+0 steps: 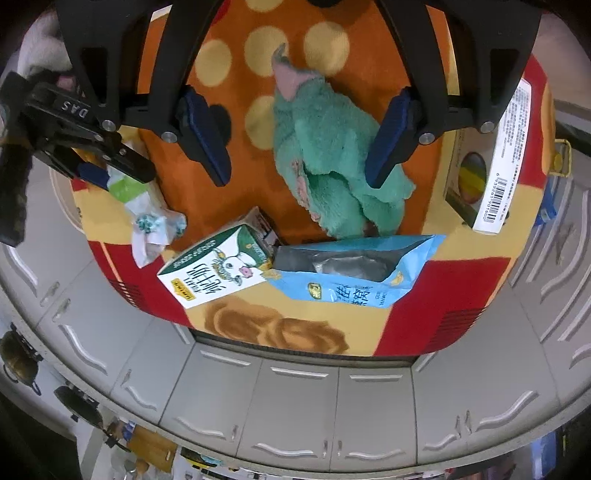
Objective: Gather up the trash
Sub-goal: 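Grasp the green towel with the left gripper while the right grasps the white-green plastic bag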
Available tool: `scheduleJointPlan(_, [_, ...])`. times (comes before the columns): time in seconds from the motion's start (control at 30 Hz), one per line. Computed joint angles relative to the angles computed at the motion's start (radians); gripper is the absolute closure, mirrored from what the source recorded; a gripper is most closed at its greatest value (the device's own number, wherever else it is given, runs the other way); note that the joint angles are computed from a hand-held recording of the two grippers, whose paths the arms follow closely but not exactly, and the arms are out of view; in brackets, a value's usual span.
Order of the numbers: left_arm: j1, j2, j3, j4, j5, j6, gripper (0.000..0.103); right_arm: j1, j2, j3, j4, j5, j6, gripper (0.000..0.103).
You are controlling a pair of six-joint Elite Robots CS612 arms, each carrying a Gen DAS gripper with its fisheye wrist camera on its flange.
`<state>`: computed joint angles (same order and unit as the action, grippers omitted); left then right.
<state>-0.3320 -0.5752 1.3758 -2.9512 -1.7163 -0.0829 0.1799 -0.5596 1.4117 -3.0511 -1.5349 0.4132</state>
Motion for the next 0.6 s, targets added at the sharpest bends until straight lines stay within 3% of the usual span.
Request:
scheduleJointPlan(0.1, [0.011,-0.01,0.015,-0.031,-0.025,-0.024,0.029,0.001,-0.002,0.005,-0.003,-0.005,-0.012,0.024])
scheduleJointPlan(0.2, [0.012,-0.02,0.029,-0.035,0.014,-0.023,0.028,0.002,-0.004,0.009,-0.008,-0.005,-0.008,0.023])
scheduleJointPlan(0.4, [0.016,0.004,-0.002,0.061,-0.011,-0.067,0.028,0.004,-0.005,0.014,-0.011,-0.009,-0.001,0.023])
scheduleJointPlan(0.5, [0.013,0.015,-0.015,0.056,-0.017,-0.075,0.028,0.01,-0.004,0.01,-0.003,-0.025,-0.02,0.025])
scheduleJointPlan(0.57, [0.012,0.017,-0.015,0.037,-0.024,-0.071,0.028,0.017,-0.005,0.009,0.003,-0.06,-0.04,0.051])
scheduleJointPlan(0.6, [0.013,0.015,-0.011,0.026,-0.034,-0.071,0.032,0.02,-0.006,0.011,0.006,-0.074,-0.052,0.053])
